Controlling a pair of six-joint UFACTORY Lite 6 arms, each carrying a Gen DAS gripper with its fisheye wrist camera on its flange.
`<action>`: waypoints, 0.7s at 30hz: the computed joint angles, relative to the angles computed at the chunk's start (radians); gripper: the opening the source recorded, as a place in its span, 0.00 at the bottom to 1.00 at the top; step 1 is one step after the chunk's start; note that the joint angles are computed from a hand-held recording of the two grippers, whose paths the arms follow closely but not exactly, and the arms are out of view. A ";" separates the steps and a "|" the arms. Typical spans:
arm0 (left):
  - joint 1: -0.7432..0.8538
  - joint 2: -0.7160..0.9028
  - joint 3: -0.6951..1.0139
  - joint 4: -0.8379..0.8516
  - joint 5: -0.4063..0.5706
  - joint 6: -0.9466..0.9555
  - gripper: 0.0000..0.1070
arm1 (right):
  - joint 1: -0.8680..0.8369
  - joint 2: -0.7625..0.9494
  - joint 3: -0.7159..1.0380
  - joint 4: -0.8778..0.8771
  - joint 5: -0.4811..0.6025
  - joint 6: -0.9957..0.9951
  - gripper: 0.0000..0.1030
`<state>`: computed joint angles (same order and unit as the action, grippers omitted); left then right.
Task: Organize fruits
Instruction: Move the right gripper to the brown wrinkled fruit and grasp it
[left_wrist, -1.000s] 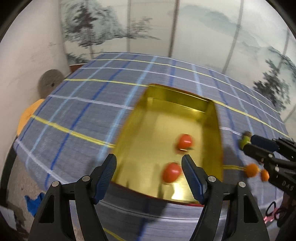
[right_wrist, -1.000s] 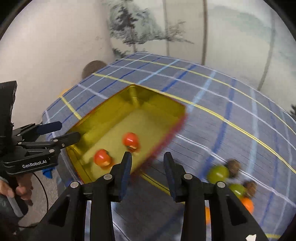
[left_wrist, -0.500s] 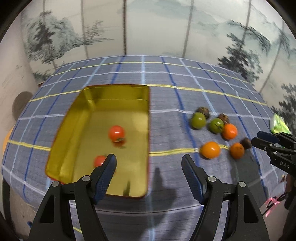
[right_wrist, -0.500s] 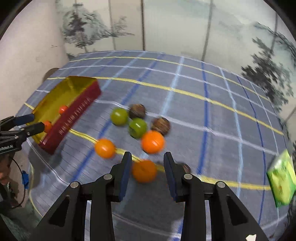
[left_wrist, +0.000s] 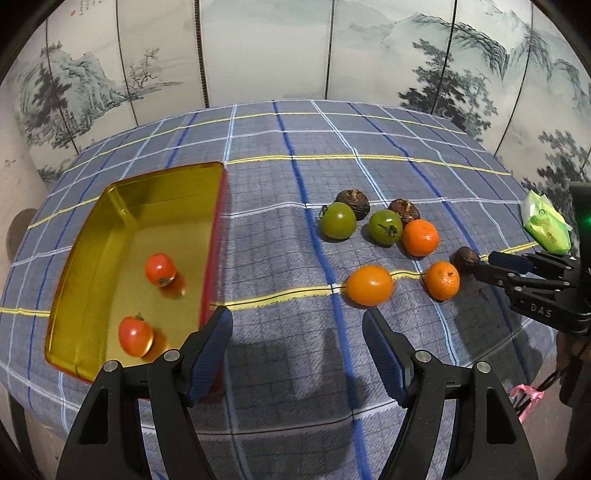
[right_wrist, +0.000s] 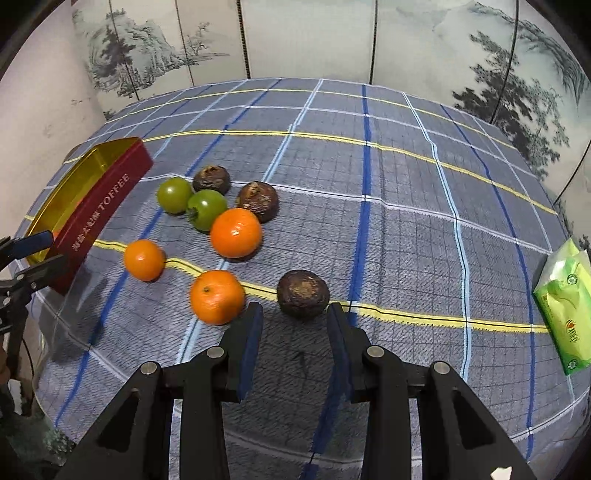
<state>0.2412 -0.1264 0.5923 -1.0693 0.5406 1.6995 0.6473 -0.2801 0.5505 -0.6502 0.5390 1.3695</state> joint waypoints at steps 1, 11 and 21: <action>-0.009 0.003 -0.001 -0.002 -0.006 -0.003 0.68 | -0.015 0.005 -0.009 -0.004 -0.020 0.002 0.33; -0.090 0.035 0.003 -0.018 -0.064 -0.030 0.68 | -0.073 0.061 -0.035 -0.057 -0.133 0.040 0.33; -0.144 0.098 0.025 -0.059 -0.105 -0.029 0.68 | -0.070 0.109 -0.024 -0.175 -0.148 0.141 0.32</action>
<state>0.0968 -0.0283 0.6178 -1.1278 0.4356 1.6701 0.5773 -0.1710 0.5262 -0.8254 0.3915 1.5110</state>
